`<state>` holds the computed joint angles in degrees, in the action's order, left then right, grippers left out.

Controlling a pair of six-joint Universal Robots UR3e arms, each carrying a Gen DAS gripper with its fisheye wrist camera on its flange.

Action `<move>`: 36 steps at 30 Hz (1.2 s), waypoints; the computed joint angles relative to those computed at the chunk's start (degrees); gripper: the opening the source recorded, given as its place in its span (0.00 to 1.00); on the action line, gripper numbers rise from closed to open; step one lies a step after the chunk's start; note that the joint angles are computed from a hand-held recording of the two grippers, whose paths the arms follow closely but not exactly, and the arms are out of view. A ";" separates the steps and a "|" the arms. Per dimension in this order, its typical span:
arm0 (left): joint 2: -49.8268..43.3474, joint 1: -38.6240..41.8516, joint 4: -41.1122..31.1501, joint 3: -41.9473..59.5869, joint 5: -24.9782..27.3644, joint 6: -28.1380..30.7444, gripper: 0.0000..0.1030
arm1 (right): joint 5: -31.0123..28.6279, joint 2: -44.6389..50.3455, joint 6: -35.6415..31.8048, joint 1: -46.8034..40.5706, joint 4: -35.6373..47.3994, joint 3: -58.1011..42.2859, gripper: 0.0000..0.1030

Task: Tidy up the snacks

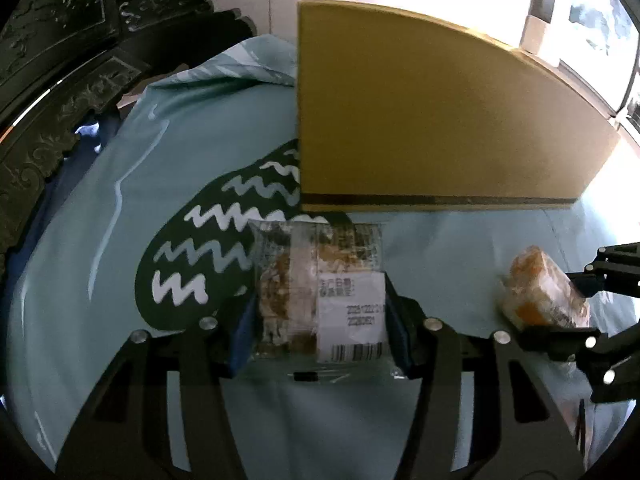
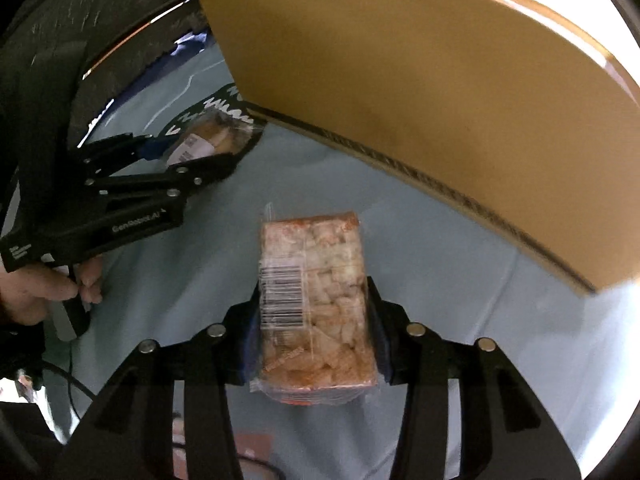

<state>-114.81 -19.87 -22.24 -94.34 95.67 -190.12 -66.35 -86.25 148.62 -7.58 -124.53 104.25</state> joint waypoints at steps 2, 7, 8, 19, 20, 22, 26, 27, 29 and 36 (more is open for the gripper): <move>0.34 -1.08 0.21 -0.57 -0.23 0.53 0.53 | 0.80 -2.40 -0.16 -1.70 0.41 2.58 0.45; 1.71 -3.70 0.42 -2.06 0.17 0.56 0.53 | 2.59 -8.94 -1.93 -6.37 2.09 8.50 0.44; 1.79 -4.45 0.32 -1.96 1.03 0.46 0.53 | 2.87 -9.75 -1.86 -6.87 2.15 9.23 0.44; 5.88 -13.22 -2.99 -1.83 5.69 -1.12 0.53 | 10.86 -33.01 -19.28 -30.61 27.59 14.71 0.44; 6.45 -13.86 -3.86 -1.40 6.02 -1.61 0.53 | 11.41 -34.99 -21.38 -33.13 30.89 14.45 0.44; 7.05 -15.30 -6.05 0.23 7.37 -2.83 0.53 | 12.25 -37.29 -24.49 -36.70 35.58 13.67 0.44; 8.69 -17.11 -10.00 3.89 9.28 -4.42 0.53 | 14.73 -43.03 -33.52 -45.67 49.02 10.04 0.44; 9.39 -17.38 -10.63 4.68 9.66 -4.58 0.53 | 15.58 -43.70 -33.43 -45.62 49.48 9.69 0.44; 10.33 -17.99 -12.06 6.69 10.68 -4.71 0.53 | 17.51 -45.17 -39.09 -49.88 57.43 5.61 0.44; 7.28 -17.03 -24.58 30.44 11.54 -4.89 0.53 | 28.23 -37.85 -47.69 -53.50 75.42 -19.76 0.44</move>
<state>-107.53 -36.90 -46.83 -63.90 107.21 -195.00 -38.12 -124.09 100.93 -61.08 -49.11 84.49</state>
